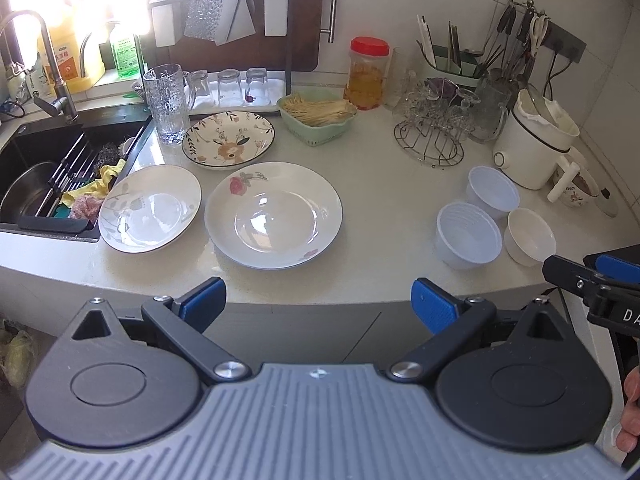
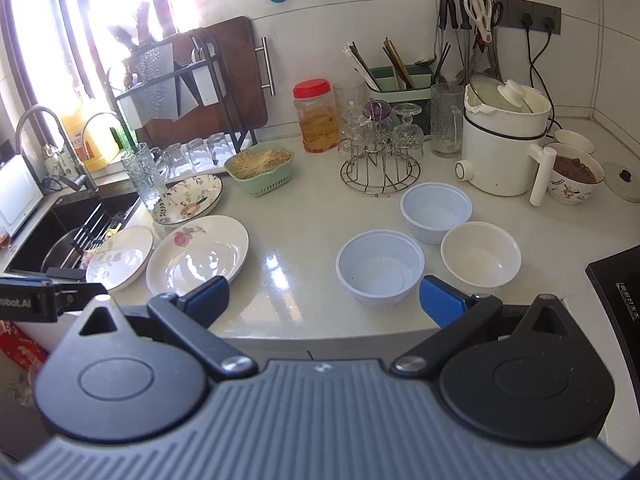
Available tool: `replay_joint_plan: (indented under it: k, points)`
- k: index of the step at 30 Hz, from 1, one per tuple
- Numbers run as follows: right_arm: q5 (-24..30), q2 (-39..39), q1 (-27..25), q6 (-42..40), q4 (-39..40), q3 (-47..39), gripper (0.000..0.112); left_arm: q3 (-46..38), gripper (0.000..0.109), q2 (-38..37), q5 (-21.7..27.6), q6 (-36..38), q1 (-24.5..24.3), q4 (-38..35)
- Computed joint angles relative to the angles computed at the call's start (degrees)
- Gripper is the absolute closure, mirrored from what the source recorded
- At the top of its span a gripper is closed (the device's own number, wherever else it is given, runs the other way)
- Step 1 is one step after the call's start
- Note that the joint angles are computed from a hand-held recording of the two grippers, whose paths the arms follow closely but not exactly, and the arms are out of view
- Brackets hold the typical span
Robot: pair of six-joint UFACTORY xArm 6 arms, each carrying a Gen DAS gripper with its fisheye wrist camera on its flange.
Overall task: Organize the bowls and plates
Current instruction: 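Move both grippers toward the white leaf-print plate beside the sink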
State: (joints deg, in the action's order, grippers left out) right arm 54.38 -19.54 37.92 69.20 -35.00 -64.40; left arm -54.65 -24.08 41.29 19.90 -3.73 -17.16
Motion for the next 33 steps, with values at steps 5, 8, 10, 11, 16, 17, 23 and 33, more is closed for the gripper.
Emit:
replay_joint_plan:
  k: [5, 8, 10, 11, 16, 17, 23, 33]
  points:
    - [0.4, 0.8, -0.1, 1.5, 0.0, -0.8, 0.009, -0.5, 0.008, -0.6, 1.0, 1.3, 0.9, -1.3]
    - [0.8, 1.6, 0.5, 3.7, -2.7, -1.1, 0.009, 0.9, 0.008, -1.0, -0.3, 2.6, 1.7, -2.8]
    - [-0.1, 2.3, 0.6, 3.9, -3.8, -1.4, 0.009, 0.6, 0.008, -0.2, -0.1, 1.8, 2.2, -2.2]
    - [-0.1, 2.8, 0.7, 4.1, -4.0, -1.9, 0.009, 0.2, 0.008, 0.2, 0.0, 2.1, 2.7, -2.8]
    - [-0.4, 5.5, 0.9, 4.2, -3.7, -4.3, 0.009, -1.6, 0.008, 2.3, -3.0, 3.7, 3.3, -1.6]
    - [-1.1, 5.6, 0.9, 4.4, -3.7, -4.4, 0.009, -2.7, 0.008, 3.1, -2.4, 4.7, 3.5, -2.7]
    - [-2.1, 8.8, 1.3, 3.6, -4.2, -7.9, 0.009, -8.4, 0.008, 7.5, 0.6, 8.0, 4.7, -5.2]
    - [-5.5, 17.3, 1.0, 4.9, -3.2, -15.3, 0.010, -16.8, 0.008, 16.5, 2.7, 13.9, 8.6, -7.6]
